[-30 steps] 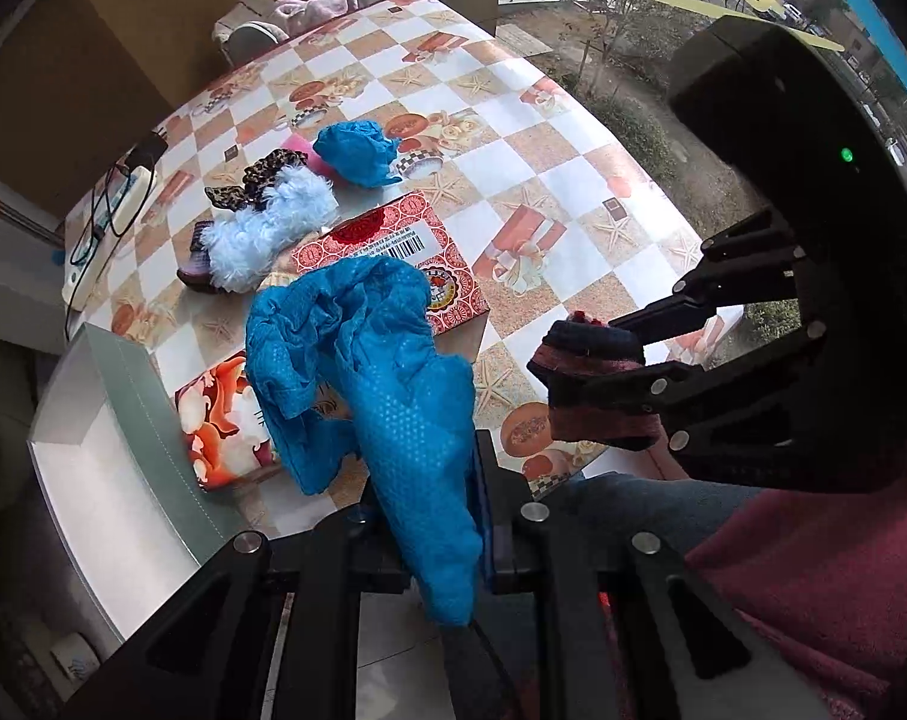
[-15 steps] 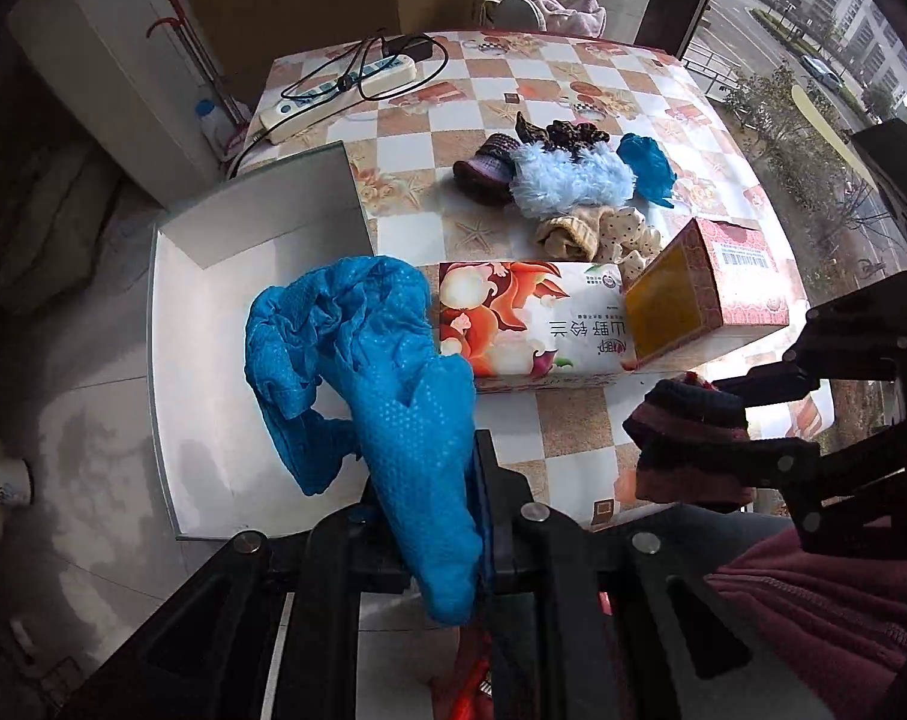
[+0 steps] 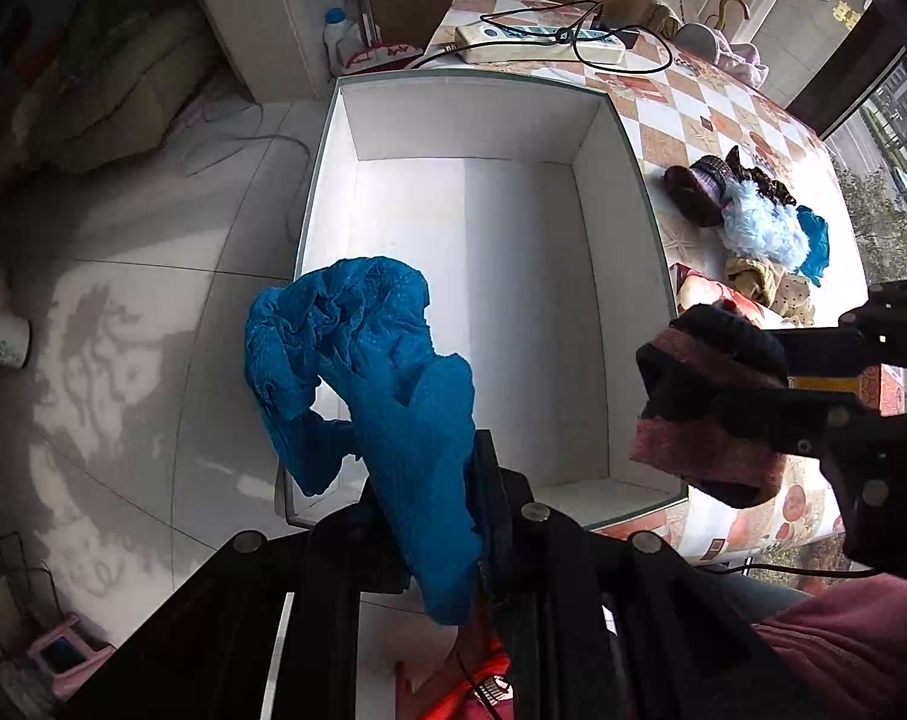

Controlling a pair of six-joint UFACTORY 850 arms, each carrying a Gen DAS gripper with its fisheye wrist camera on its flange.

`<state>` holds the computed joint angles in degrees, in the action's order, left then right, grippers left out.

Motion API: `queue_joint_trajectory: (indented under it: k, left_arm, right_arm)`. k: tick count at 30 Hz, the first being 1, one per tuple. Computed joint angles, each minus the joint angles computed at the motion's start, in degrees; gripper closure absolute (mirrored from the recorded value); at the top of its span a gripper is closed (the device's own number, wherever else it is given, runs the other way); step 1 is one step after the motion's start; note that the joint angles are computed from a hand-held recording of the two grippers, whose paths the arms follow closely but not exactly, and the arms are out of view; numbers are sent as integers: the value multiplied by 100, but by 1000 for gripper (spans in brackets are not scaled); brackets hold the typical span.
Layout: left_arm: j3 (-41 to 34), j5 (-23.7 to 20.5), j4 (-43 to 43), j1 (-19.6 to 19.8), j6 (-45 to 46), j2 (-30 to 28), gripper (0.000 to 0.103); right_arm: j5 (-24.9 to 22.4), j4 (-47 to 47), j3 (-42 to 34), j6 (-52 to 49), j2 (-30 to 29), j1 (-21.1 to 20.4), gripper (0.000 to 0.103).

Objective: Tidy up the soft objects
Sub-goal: 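Carry the blue glove and pink-navy hat over the white box with both tools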

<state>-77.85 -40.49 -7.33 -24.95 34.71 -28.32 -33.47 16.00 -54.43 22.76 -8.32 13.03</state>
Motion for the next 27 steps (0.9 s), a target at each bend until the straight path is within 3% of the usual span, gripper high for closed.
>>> queue_joint_trajectory:
  k: [11,27]
  left_arm:
    - [-420,-327,18,9,105,-519,86]
    - [-612,-536,31,0,164,-740,85]
  right_arm:
    - [-444,-87,-602,-50,-651,64,72]
    - [-596,74,-736,-212,-857,8,72]
